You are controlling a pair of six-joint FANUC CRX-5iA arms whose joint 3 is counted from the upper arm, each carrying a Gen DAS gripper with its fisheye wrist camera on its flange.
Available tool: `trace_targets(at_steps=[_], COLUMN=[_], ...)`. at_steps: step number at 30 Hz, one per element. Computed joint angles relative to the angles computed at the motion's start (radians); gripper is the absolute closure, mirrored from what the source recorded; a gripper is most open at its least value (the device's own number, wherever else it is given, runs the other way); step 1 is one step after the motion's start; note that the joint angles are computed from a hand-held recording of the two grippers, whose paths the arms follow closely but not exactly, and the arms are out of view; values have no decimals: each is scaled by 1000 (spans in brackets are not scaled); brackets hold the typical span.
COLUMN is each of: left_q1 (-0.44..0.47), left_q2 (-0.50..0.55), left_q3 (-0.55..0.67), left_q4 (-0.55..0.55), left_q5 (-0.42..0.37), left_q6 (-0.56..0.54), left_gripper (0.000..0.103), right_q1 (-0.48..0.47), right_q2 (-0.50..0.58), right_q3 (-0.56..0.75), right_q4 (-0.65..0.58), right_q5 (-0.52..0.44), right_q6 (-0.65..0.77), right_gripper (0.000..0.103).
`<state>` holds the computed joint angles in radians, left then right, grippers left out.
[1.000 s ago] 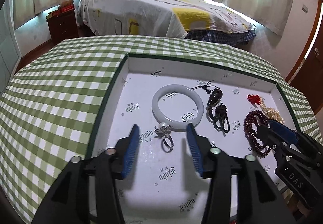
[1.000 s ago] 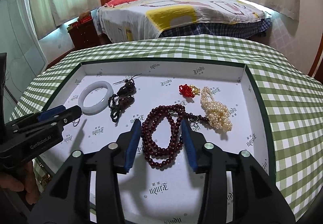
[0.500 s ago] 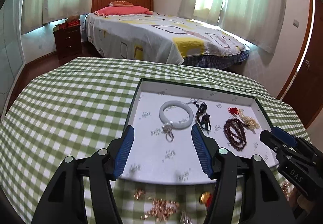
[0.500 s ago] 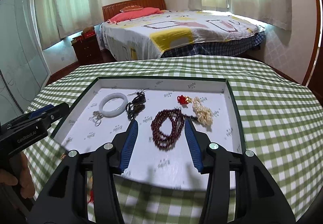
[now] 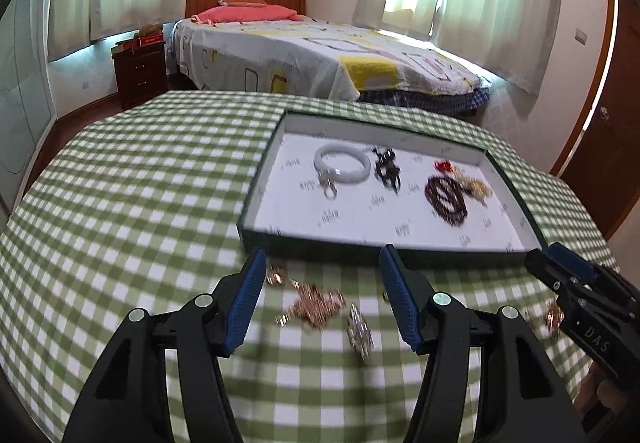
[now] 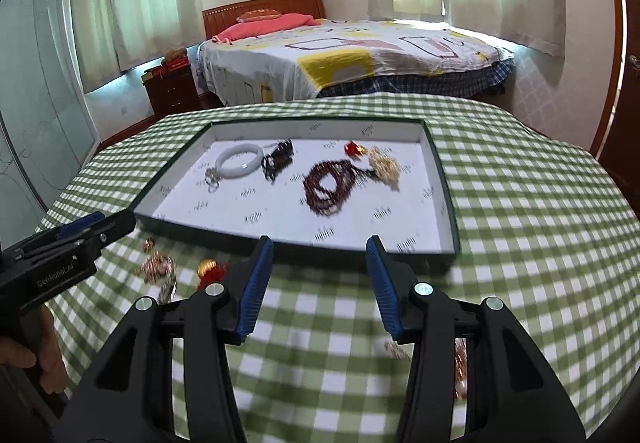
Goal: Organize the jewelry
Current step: 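Lift both open tools out of the tray back over the jewelry, then close the left tool on the silver rhinestone brooch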
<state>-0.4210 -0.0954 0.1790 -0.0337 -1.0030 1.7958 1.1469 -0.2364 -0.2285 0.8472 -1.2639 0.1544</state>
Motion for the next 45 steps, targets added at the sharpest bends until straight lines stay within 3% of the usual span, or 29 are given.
trace_targets(at_steps=[13,20,28,38,45], left_q1=[-79,-93,-104,-107,-106], left_q2=[3,35,58,54,53], left_q3=[-21,-10,8,7,5], left_q4=[-73,-82,-93,-109,-108], left_q5=[-41,-69,-80,-83,-80], left_q6=[57,48,36,26,26], left_gripper=[46,61,66,88,90], right_q1=[74,62,62,55,55], right_q2=[-84,-108,-121,-117,-117], right_q3=[-94,-122,-135,-135,-137], right_q4=[-20,-27,-34,-40,-40], right_q5=[-102,-94,-85,-79,-80], right_q6=[-111,-143,-156,-155,-156], right_gripper=[56,56,56,56,56])
